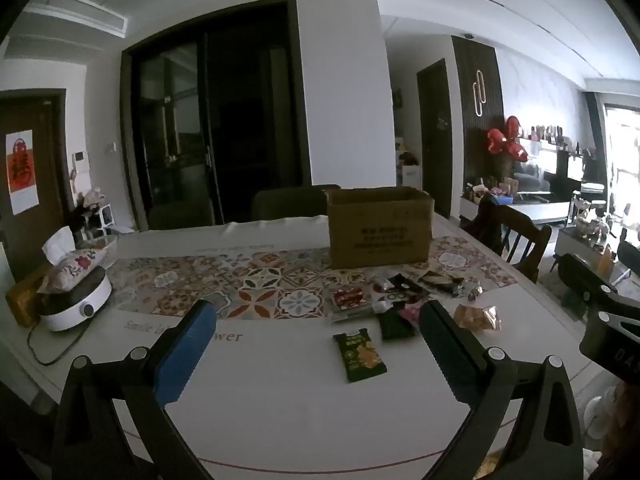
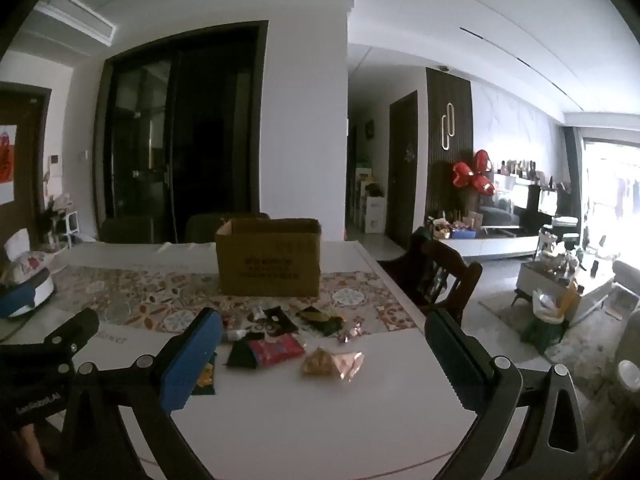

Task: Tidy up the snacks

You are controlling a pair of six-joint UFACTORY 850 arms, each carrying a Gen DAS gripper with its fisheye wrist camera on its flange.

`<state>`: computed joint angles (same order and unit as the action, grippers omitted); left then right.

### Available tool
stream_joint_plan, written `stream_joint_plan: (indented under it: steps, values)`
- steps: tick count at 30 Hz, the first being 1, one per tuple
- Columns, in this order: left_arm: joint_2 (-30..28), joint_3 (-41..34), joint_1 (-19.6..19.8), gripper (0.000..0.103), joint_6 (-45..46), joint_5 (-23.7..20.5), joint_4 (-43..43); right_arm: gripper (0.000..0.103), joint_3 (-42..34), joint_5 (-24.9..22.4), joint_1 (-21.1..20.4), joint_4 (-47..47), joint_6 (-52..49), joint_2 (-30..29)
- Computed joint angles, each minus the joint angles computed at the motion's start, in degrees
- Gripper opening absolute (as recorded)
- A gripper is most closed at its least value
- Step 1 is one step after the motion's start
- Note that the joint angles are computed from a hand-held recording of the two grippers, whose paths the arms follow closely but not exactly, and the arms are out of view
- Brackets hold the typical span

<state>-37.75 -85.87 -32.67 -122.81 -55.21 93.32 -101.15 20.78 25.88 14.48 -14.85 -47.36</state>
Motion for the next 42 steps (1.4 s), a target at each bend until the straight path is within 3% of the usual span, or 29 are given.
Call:
stream_joint_plan:
  steps: [42]
  values:
    - [-0.1,0.0,-0.1,0.103,0.1,-0.6,-0.5,0.103,0.2,-1.7,-0.1,-0.2,1.5,0.3]
